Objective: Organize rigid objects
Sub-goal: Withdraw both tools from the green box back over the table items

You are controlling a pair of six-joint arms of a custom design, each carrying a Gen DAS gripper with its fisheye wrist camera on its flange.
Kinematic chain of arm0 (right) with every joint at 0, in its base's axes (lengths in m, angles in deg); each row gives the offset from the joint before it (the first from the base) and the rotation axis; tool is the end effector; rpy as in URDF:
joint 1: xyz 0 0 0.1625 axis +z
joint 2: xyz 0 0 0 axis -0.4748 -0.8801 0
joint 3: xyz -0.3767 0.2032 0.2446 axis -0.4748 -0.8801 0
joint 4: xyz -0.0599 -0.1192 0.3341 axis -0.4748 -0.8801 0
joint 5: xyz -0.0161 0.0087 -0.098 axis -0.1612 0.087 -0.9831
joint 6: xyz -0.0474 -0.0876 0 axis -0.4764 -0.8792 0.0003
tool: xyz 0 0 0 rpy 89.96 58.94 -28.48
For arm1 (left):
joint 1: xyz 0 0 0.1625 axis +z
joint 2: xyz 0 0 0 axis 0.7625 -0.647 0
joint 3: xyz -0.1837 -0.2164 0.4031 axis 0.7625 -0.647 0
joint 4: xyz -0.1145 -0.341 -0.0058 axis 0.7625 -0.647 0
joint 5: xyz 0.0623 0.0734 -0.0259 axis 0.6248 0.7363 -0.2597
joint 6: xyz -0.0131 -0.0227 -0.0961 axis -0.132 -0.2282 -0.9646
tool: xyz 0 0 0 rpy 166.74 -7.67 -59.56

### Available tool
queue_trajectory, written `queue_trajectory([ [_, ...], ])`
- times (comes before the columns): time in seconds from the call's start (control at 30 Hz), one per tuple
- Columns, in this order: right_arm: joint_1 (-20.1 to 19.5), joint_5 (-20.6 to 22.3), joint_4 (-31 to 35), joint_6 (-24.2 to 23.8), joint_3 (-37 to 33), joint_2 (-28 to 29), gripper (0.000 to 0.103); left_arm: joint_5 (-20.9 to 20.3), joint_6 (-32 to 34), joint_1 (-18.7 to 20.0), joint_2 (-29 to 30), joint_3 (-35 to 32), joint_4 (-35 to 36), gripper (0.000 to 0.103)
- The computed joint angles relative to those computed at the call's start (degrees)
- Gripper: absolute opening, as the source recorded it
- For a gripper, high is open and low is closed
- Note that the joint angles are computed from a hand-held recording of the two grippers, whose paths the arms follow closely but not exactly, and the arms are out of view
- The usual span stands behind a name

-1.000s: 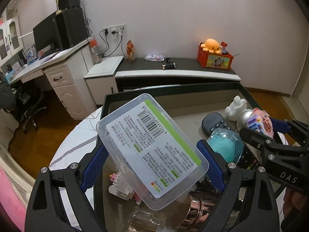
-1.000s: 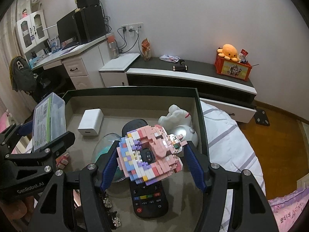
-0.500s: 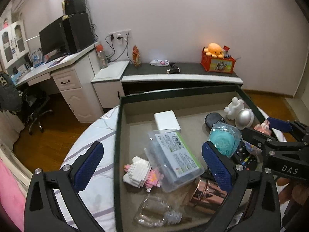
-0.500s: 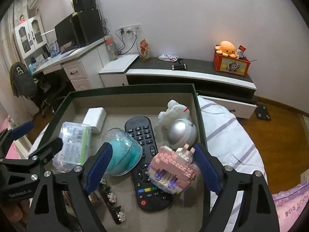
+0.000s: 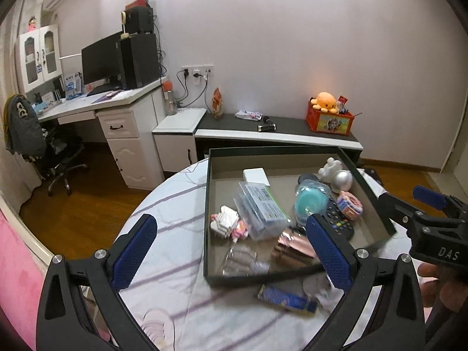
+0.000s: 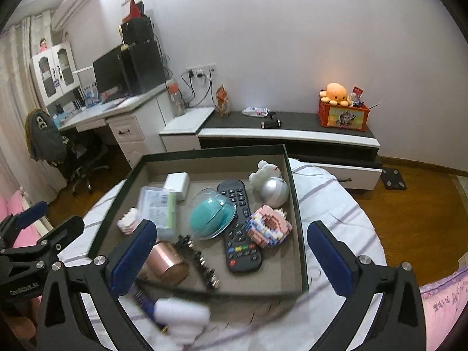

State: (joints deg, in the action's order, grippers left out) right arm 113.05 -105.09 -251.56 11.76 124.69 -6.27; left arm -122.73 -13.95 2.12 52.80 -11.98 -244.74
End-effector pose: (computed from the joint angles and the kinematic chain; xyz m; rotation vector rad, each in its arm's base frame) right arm 0.0304 -0.8373 0.3202 0.4911 -2.3397 1.0152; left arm -0.3605 -0.8050 -0.0248 0.4629 2.1734 -1.0518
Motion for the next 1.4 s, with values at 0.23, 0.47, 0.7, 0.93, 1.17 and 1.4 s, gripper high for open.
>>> queue_trajectory([
  [0.23, 0.4, 2.9, -12.7, -0.1, 16.1, -7.2, 0.103, 1.8, -1.6, -3.6, -6.1, 17.2, -12.0, 0.103],
  [0.47, 0.0, 5.0, -22.1, -0.2, 29.3, -12.6, 0.103, 3.6, -5.2, -6.8, -9.9, 30.5, -20.0, 0.103],
  [0.7, -1.5, 6.0, -29.3, 0.5, 39.8, -16.4, 0.103, 5.3, -10.9, -8.9, -11.9, 39.2, -22.9, 0.103],
  [0.93, -2.0, 6.2, -33.3, 0.1, 45.0, -18.0, 0.103, 5.9, -13.7, -10.1, -12.7, 45.2, -25.1, 0.103],
  [1.17, -2.0, 6.7, -35.1, -0.4, 47.0, -18.6, 0.103, 5.7, -14.6, -10.5, -13.0, 46.5, -25.7, 0.103],
  [1.4, -1.8, 6.1, -34.7, 0.1, 46.9, -18.7, 0.103, 5.4, -15.3, -10.7, -13.2, 47.1, -25.8, 0.103],
])
